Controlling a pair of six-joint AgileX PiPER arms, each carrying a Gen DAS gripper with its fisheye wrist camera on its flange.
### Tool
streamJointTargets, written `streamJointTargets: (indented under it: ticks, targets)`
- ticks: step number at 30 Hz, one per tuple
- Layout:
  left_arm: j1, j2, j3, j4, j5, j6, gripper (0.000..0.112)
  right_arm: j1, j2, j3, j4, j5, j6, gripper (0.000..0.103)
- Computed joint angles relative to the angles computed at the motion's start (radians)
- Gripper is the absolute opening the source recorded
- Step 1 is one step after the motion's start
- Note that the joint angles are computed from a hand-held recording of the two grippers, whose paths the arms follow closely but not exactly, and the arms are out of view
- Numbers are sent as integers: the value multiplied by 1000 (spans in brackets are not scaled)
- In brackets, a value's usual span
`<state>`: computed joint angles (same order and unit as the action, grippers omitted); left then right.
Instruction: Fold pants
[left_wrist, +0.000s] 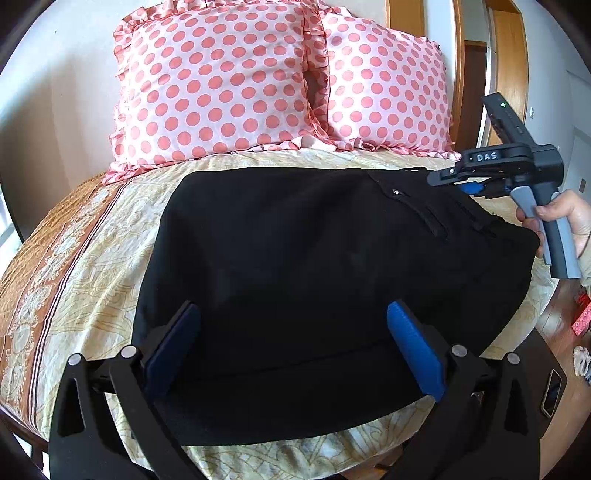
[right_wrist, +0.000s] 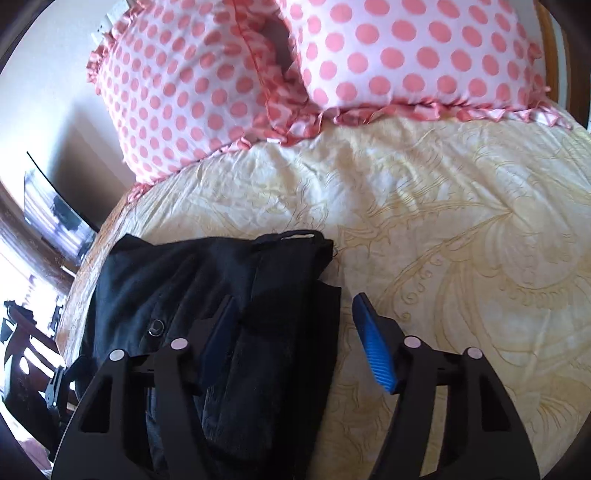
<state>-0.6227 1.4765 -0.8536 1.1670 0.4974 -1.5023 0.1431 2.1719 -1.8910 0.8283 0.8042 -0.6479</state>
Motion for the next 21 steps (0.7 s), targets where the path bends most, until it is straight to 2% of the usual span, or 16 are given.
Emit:
streamJointTargets:
  ticks: [3,4,8,10,14,16,18,19,20,21]
  targets:
    - [-1,2,-1,4,-1,-4,101,-1,4,1,16,3,-26,59]
    - [-2,3,-1,8,2,-9,101,-2,4,3,29,5,-43,54]
    - [-4,4,-1,11,4,-14,101,9,-20,47,49,-40,-115,47]
    - [-5,4,-1,13,6,-16,101,7,-16,45,57,-36,-119,47]
    - [-7,3,1,16,7,-20,101,-12,40,-36,63,37,-51,51]
    - [-6,4,1,16,6,-21,101,-21,52,-43,101,52,-74,50]
    - [-7,4,1,11,6,-15,101,-15,26,1,127,22,-131,37]
    - [-5,1,0,1,2,-5,101,-1,-13,52,122,-26,-171,30]
    - [7,-7,-1,-27,-13,26,101,2,-34,80,145,-35,-217,18]
    - [20,-19,-2,-63,-27,62,101,4,-60,118,188,-44,-281,16]
